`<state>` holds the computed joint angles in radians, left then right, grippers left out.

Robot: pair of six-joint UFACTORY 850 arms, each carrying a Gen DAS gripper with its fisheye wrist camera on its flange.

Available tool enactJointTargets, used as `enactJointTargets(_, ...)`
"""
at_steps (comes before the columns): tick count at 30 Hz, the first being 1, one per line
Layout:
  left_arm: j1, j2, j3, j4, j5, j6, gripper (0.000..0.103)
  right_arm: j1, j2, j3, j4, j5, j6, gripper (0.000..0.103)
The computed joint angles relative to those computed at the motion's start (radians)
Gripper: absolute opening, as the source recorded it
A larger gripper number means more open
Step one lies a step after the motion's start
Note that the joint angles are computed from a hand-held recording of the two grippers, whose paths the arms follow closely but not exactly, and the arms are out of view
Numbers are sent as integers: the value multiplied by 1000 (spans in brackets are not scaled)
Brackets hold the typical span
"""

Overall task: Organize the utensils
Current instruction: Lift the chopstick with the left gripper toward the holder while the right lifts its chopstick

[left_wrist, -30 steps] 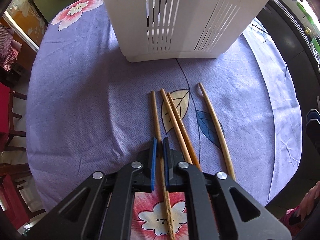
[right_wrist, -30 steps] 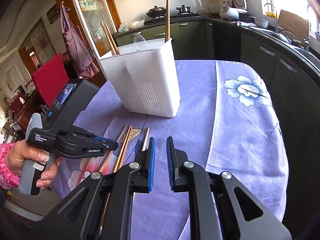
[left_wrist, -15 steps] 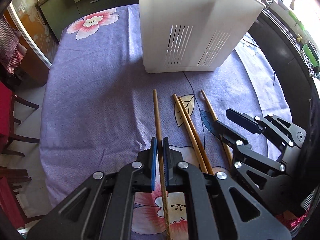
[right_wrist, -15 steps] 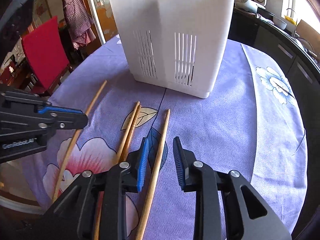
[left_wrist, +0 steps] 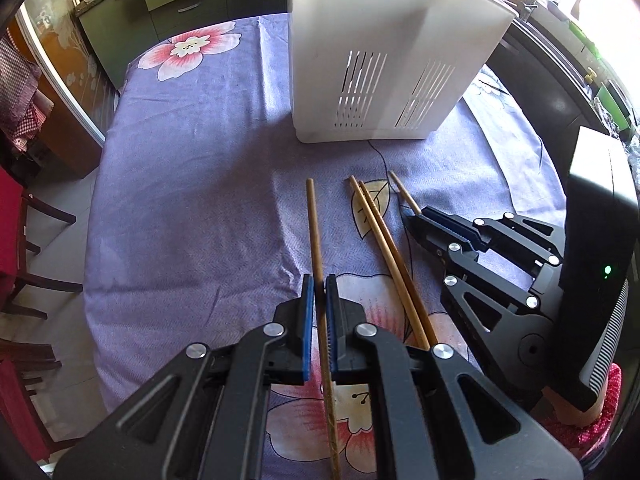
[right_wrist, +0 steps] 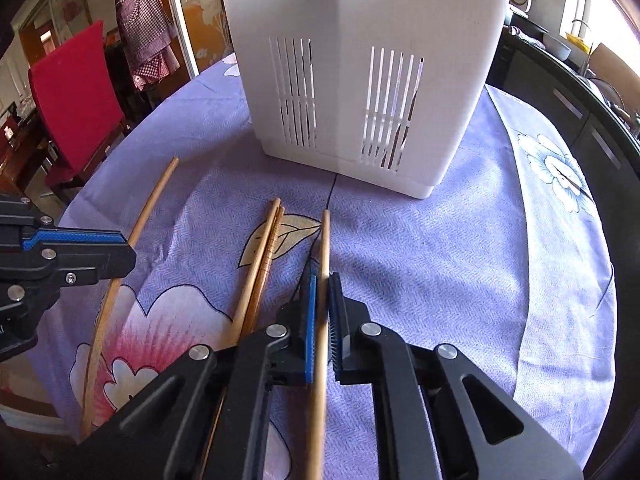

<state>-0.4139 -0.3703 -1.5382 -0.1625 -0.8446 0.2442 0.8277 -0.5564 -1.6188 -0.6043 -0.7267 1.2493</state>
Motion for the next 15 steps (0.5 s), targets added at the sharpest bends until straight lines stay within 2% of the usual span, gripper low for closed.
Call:
enactJointTargets(3, 6, 7, 4, -9, 3, 9, 6, -8, 23, 28, 20, 61, 11, 7)
enactJointTargets(7, 15, 20, 10, -17, 16, 19, 6, 5, 83, 70, -71, 89, 111, 7)
enactJointTargets(15, 31, 71, 25, -46, 42, 55, 6, 57, 236, 147, -335, 60, 334, 7)
